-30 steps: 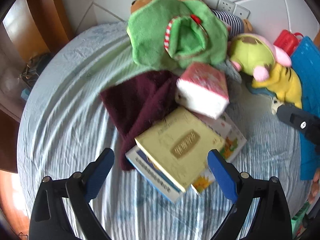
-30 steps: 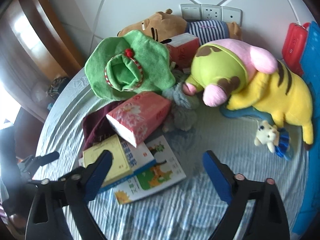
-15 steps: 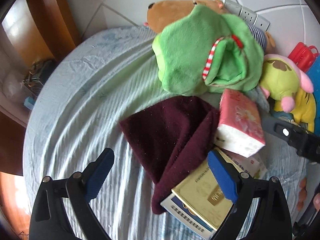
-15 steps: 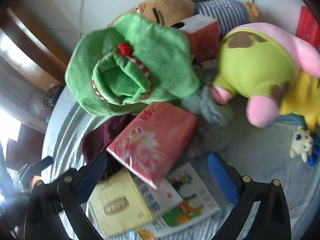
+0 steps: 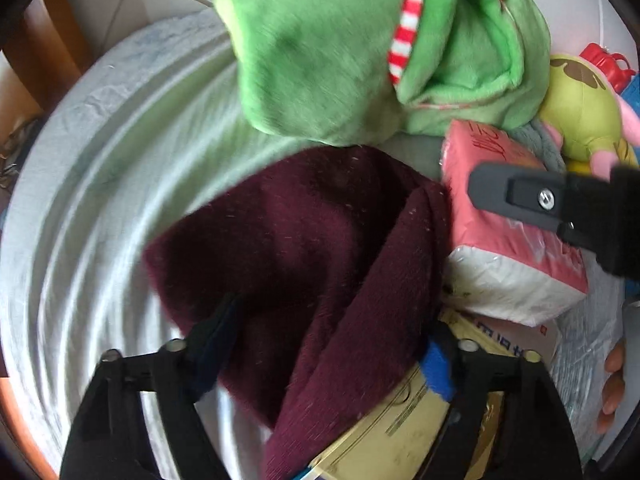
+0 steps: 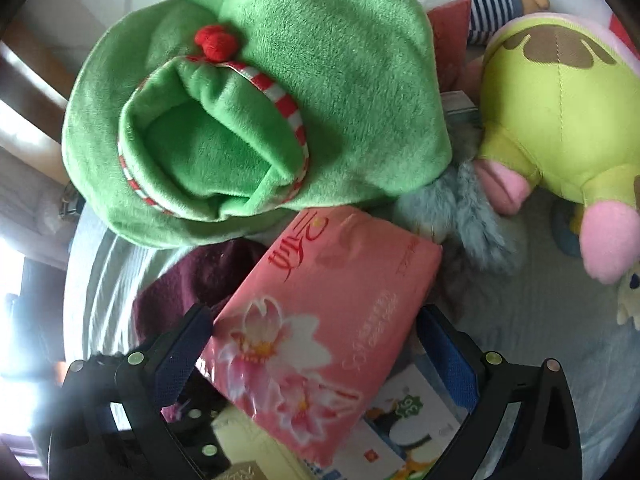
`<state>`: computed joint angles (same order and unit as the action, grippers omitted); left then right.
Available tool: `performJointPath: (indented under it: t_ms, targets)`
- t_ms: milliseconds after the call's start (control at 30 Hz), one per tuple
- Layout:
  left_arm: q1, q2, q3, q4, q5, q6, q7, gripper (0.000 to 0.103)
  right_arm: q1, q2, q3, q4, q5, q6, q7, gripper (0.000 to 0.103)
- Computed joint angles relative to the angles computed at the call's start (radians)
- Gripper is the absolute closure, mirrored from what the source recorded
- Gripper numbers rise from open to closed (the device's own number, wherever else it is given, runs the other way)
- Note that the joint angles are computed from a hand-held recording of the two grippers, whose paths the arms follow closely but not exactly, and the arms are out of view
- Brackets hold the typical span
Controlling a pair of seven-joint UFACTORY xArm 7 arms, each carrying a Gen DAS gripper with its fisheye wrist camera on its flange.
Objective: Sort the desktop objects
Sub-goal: 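Close the right gripper on the pink tissue pack while the left gripper grasps the maroon cloth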
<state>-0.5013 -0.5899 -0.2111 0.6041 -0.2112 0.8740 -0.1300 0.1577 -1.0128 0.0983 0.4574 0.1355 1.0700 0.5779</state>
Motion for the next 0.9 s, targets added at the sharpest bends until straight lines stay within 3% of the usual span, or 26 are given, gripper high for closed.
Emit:
performJointPath:
  t_ms: [100,167,267,500,633,733,833,900]
  targets:
    - [-0.007,-0.008,0.014,-0.01,-0.024,-0.014,0.005,0.051,0.005,0.015,0.002,-0.003,-0.013,-0.013,-0.02,0.0]
    - [-0.012,-0.02,0.02,-0.01,-0.04,-0.006,0.007,0.067,0.011,0.017,0.006,-0.007,-0.026,-0.02,-0.042,0.0]
    - [-0.014,-0.04,0.022,-0.009,-0.054,0.009,0.004,0.081,0.019,0.021,0.016,-0.002,-0.042,-0.017,-0.064,0.001]
    - [0.029,-0.163,0.013,-0.017,-0.001,0.076,-0.043,0.085,0.005,-0.17,-0.032,-0.036,-0.037,0.102,-0.102,0.015]
    - [0.032,-0.183,-0.007,-0.032,0.011,0.079,-0.058,0.085,-0.016,-0.218,-0.024,-0.027,-0.043,0.172,-0.119,0.015]
    - [0.037,-0.168,-0.025,-0.045,0.028,0.062,-0.085,0.085,-0.034,-0.227,-0.022,-0.034,-0.029,0.186,-0.105,0.013]
    - [0.034,-0.158,-0.03,-0.062,0.036,0.038,-0.106,0.084,-0.046,-0.216,-0.012,-0.035,-0.012,0.19,-0.077,0.001]
    - [0.026,-0.148,-0.028,-0.061,0.043,0.031,-0.105,0.082,-0.036,-0.205,0.004,-0.033,-0.003,0.187,-0.064,0.0]
